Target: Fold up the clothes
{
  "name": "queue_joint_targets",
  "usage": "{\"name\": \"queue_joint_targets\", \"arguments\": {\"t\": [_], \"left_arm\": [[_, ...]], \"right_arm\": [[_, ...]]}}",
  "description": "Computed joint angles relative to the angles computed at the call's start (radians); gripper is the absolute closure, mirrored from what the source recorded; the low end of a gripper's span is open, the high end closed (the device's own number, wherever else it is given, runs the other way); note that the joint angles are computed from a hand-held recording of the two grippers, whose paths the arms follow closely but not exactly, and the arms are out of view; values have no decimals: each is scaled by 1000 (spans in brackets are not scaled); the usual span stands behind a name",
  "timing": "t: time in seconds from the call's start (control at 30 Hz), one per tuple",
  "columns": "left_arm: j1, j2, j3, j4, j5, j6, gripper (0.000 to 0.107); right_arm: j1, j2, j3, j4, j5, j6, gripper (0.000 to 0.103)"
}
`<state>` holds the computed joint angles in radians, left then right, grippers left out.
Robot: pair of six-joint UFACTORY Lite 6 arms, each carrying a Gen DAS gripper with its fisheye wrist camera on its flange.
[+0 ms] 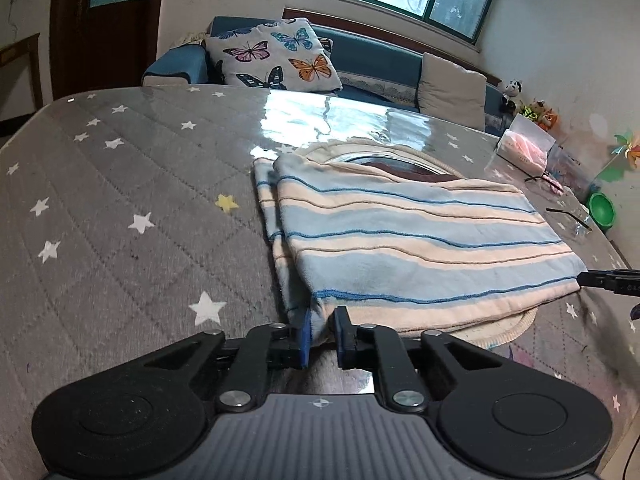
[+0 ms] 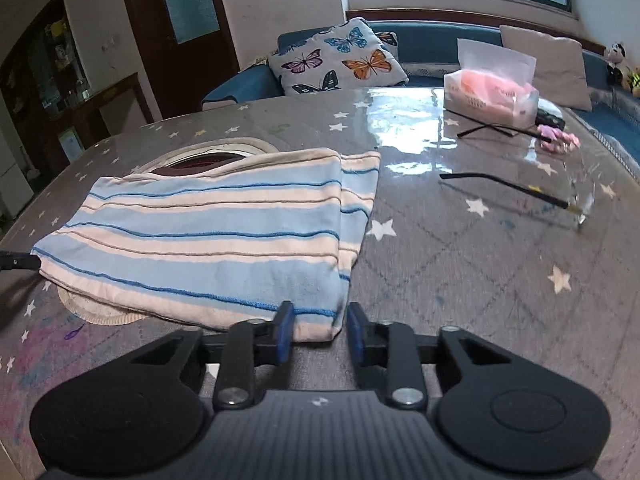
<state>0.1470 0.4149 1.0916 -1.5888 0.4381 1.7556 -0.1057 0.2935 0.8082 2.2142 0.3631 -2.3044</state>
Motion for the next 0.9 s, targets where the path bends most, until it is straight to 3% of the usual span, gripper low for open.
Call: {"name": "queue_joint_targets", "arguments": {"t": [0.2, 0.3, 0.47, 0.73, 0.9], "left_arm": [[-3, -16, -15, -4, -5, 12, 95], [-2, -34, -38, -23, -2, 34, 99], [18, -117, -122, 28, 37, -13, 100], [48, -363, -410, 169, 60, -57, 100], [72, -467, -468, 231, 48, -107, 95]], "right_arm": [[-3, 29, 19, 22, 9, -18, 80], [-4, 24, 13, -6, 17, 6, 93], [-21, -49, -37, -46, 14, 31, 96], [-90, -306, -245, -382, -35, 271, 96], [-90, -432, -340, -584, -83, 441, 91]]}}
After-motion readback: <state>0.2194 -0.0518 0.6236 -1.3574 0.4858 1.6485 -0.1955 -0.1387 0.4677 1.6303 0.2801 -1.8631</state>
